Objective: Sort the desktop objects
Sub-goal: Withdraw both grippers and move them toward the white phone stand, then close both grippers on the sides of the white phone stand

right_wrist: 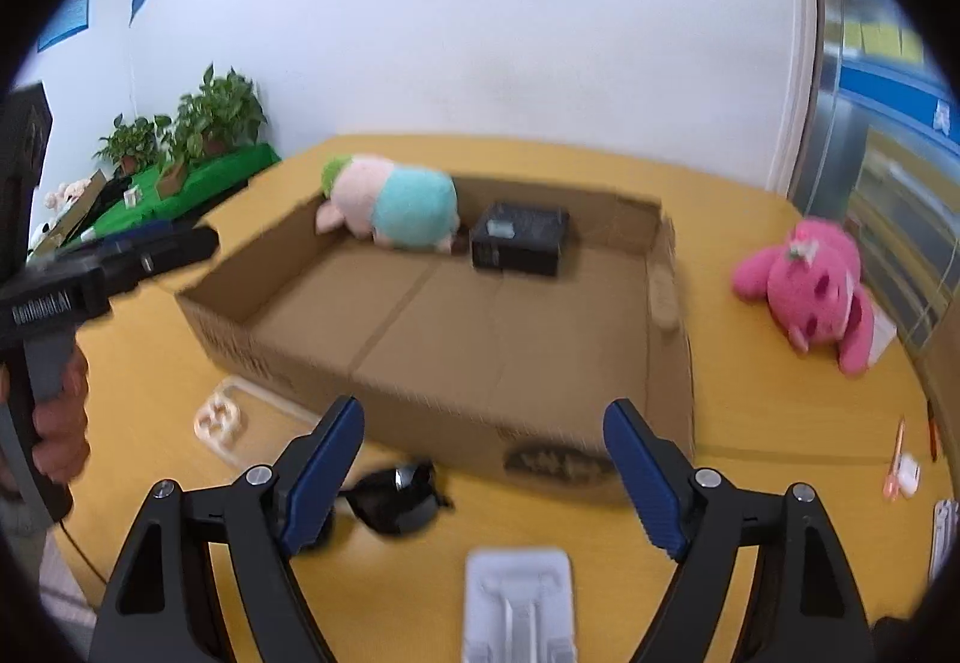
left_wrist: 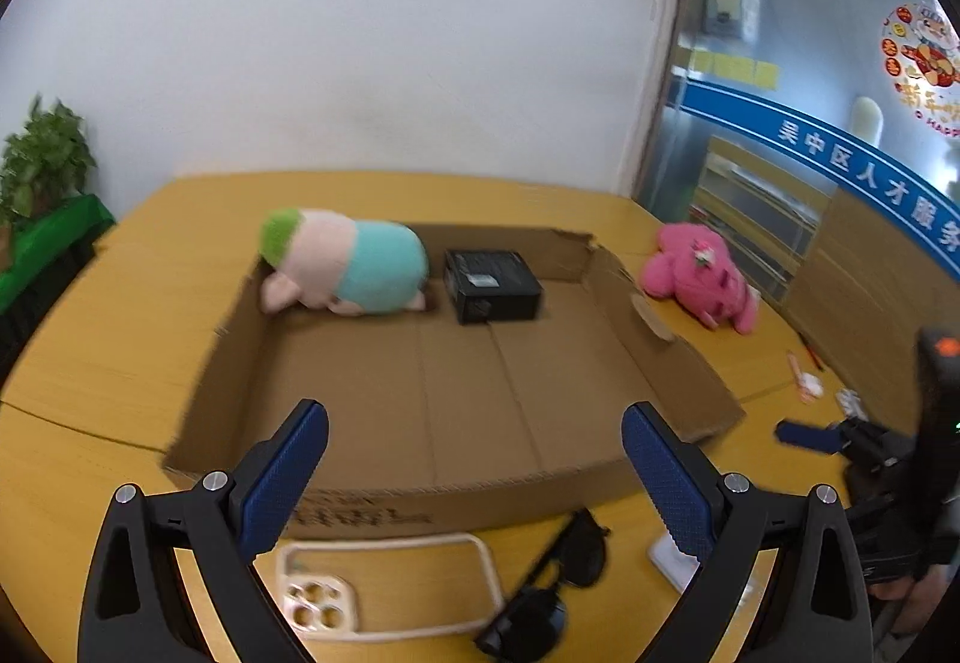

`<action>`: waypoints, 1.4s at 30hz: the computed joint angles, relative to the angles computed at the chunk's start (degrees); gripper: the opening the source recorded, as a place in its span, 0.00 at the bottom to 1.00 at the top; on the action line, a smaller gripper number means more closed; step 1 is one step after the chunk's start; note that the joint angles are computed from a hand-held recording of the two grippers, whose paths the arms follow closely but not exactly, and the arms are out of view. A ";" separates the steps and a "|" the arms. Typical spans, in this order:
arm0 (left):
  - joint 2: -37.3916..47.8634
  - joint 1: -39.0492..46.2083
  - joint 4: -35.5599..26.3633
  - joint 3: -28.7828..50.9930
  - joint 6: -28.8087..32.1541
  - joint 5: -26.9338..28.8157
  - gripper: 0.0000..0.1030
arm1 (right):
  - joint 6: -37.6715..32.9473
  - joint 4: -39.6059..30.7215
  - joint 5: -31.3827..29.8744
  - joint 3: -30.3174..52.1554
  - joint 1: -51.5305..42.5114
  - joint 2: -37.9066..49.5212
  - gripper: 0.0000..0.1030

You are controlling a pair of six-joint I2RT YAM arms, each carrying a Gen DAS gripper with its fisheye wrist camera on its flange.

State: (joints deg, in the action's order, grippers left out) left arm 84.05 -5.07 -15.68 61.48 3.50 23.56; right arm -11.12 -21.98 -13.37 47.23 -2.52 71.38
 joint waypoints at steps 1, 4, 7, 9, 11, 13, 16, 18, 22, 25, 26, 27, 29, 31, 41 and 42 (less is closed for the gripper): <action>0.40 -0.24 -1.25 0.28 0.10 1.60 0.97 | -1.35 -1.30 -0.67 -0.82 -1.81 0.62 0.80; 1.00 -2.07 -2.78 -0.20 0.39 2.86 0.97 | -4.53 -4.74 -4.10 -4.27 -7.64 2.62 0.80; 2.65 -4.23 -4.45 -0.19 0.82 2.81 0.97 | -6.33 -5.55 -7.33 -8.32 -10.74 4.20 0.80; 4.08 -5.67 -5.72 -0.02 0.80 2.81 0.97 | -6.15 -3.78 -5.47 -10.56 -9.60 4.79 0.80; 6.36 -6.20 -8.56 1.31 0.93 5.28 0.97 | -5.18 -1.48 -1.83 -12.19 -6.83 5.50 0.79; 8.86 -6.24 -11.20 2.38 -0.23 8.88 0.97 | -4.35 2.10 5.50 -14.05 -1.92 4.93 0.79; 10.53 -7.11 -12.40 2.09 -1.46 10.38 0.97 | -2.36 3.57 6.95 -14.39 0.48 5.12 0.77; 10.98 -7.92 -12.87 1.74 -1.01 10.59 0.97 | -0.61 4.56 7.83 -14.95 1.65 4.61 0.70; 12.83 -9.07 -15.57 2.45 -0.60 13.41 0.96 | 1.43 4.05 7.46 -15.27 1.90 3.72 0.64; 14.01 -10.39 -16.88 2.83 0.03 14.96 0.96 | 3.44 2.15 3.06 -14.81 -0.16 2.82 0.64; 14.43 -11.05 -17.16 2.94 0.25 15.27 0.96 | 4.07 1.54 1.14 -14.68 -1.05 2.61 0.64; 14.99 -11.51 -17.76 3.33 0.41 15.54 0.96 | 4.81 0.95 -0.87 -14.58 -2.07 2.45 0.64; 16.83 -12.43 -19.26 4.28 0.36 16.55 0.96 | 5.90 0.16 -4.16 -14.51 -3.96 2.30 0.64; 19.12 -13.41 -20.93 5.46 0.21 17.52 0.96 | 6.37 -0.84 -7.01 -14.29 -5.80 2.35 0.64; 26.86 -16.90 -26.66 9.42 1.57 20.82 0.46 | 7.16 -2.57 -19.12 -14.16 -11.36 4.20 0.63; 27.41 -16.49 -26.92 9.41 1.79 22.33 0.42 | 7.05 -2.69 -19.08 -14.25 -10.99 4.02 0.63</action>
